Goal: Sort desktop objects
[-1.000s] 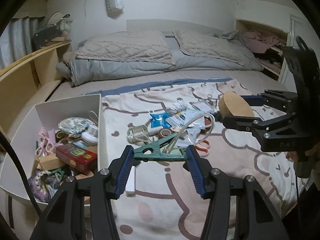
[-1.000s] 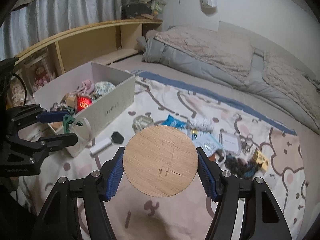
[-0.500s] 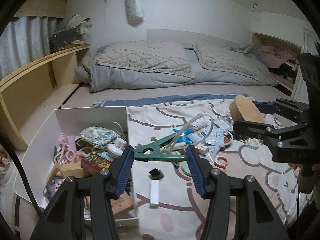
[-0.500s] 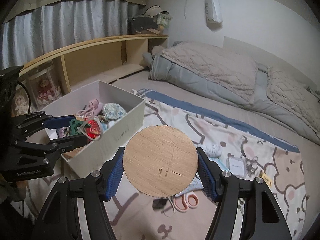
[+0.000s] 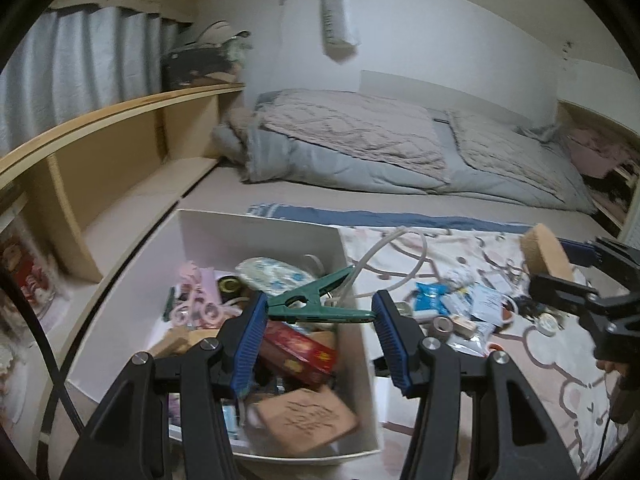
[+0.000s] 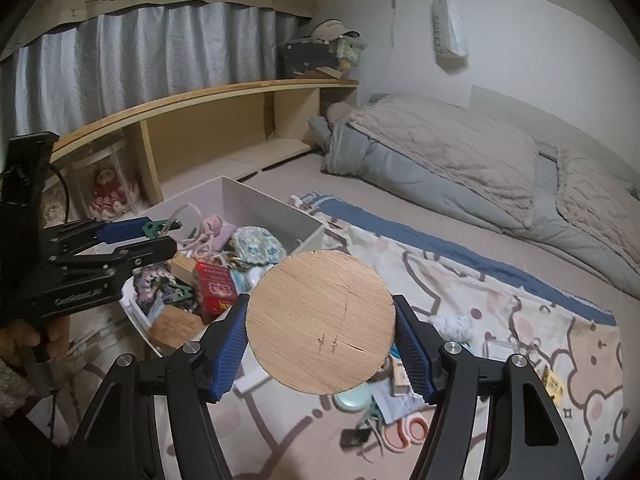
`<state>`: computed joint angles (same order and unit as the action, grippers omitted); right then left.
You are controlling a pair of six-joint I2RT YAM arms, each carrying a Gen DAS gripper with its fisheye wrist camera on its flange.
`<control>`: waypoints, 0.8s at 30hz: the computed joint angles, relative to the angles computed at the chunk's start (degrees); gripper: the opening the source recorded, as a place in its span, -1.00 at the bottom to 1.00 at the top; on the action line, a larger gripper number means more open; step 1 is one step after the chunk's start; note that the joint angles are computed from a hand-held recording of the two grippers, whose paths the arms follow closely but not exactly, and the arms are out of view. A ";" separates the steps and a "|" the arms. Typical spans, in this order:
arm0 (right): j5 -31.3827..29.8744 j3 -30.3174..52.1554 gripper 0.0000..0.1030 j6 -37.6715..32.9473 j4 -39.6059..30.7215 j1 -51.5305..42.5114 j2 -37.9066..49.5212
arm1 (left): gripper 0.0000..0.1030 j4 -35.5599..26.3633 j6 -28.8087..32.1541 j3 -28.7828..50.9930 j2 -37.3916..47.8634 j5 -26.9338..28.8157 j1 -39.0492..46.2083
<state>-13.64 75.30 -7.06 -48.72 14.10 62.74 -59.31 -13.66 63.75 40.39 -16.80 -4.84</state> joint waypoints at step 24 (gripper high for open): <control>6.63 4.99 0.34 5.69 1.89 16.70 5.69 | 0.04 0.10 20.73 -6.59 4.55 20.49 45.59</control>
